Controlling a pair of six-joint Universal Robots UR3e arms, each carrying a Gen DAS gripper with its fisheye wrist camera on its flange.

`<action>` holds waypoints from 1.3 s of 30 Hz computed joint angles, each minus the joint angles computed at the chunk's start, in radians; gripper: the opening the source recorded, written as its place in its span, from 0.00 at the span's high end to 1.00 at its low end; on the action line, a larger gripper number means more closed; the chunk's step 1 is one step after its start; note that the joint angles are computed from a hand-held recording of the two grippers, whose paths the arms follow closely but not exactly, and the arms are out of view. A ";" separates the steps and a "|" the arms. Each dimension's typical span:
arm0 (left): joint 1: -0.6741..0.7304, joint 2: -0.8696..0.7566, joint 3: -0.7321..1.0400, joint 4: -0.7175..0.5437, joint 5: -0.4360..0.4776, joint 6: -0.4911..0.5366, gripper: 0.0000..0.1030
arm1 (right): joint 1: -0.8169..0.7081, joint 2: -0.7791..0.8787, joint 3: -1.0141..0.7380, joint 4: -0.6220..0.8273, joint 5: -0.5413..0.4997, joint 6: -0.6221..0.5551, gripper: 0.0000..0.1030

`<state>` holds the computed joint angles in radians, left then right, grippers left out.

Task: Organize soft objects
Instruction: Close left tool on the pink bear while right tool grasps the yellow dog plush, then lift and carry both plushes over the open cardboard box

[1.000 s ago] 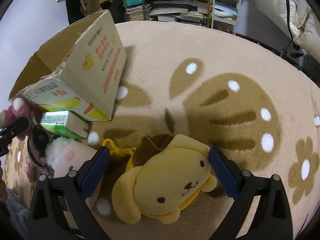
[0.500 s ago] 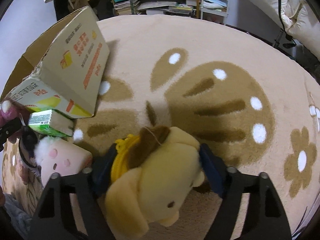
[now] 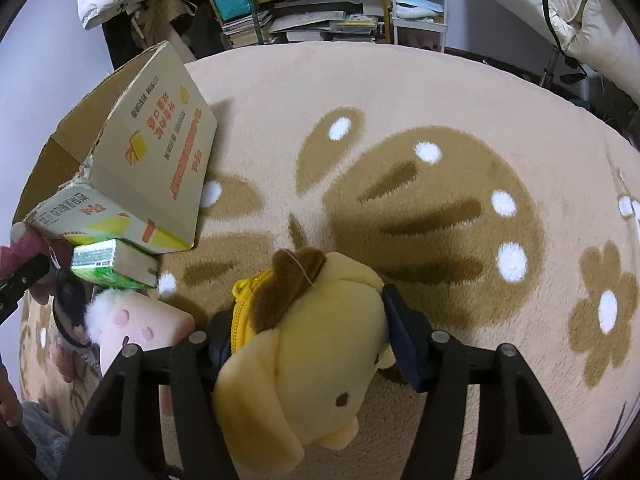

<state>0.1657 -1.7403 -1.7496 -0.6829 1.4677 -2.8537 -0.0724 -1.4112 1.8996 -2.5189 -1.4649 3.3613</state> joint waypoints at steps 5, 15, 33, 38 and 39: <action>0.014 0.038 -0.025 0.012 -0.011 -0.002 0.61 | 0.021 -0.012 0.015 -0.068 0.020 -0.028 0.39; 0.066 0.137 -0.095 0.025 -0.039 -0.003 0.61 | 0.078 -0.010 -0.004 -0.134 0.030 -0.076 0.39; 0.204 0.411 -0.189 0.052 -0.183 0.023 0.61 | 0.167 -0.140 -0.074 -0.243 0.014 -0.087 0.39; 0.186 0.408 -0.121 0.047 -0.187 0.031 0.61 | 0.205 -0.113 -0.165 -0.254 -0.002 -0.093 0.39; 0.181 0.405 -0.109 0.050 -0.186 0.028 0.61 | 0.212 -0.096 -0.194 -0.254 -0.001 -0.091 0.39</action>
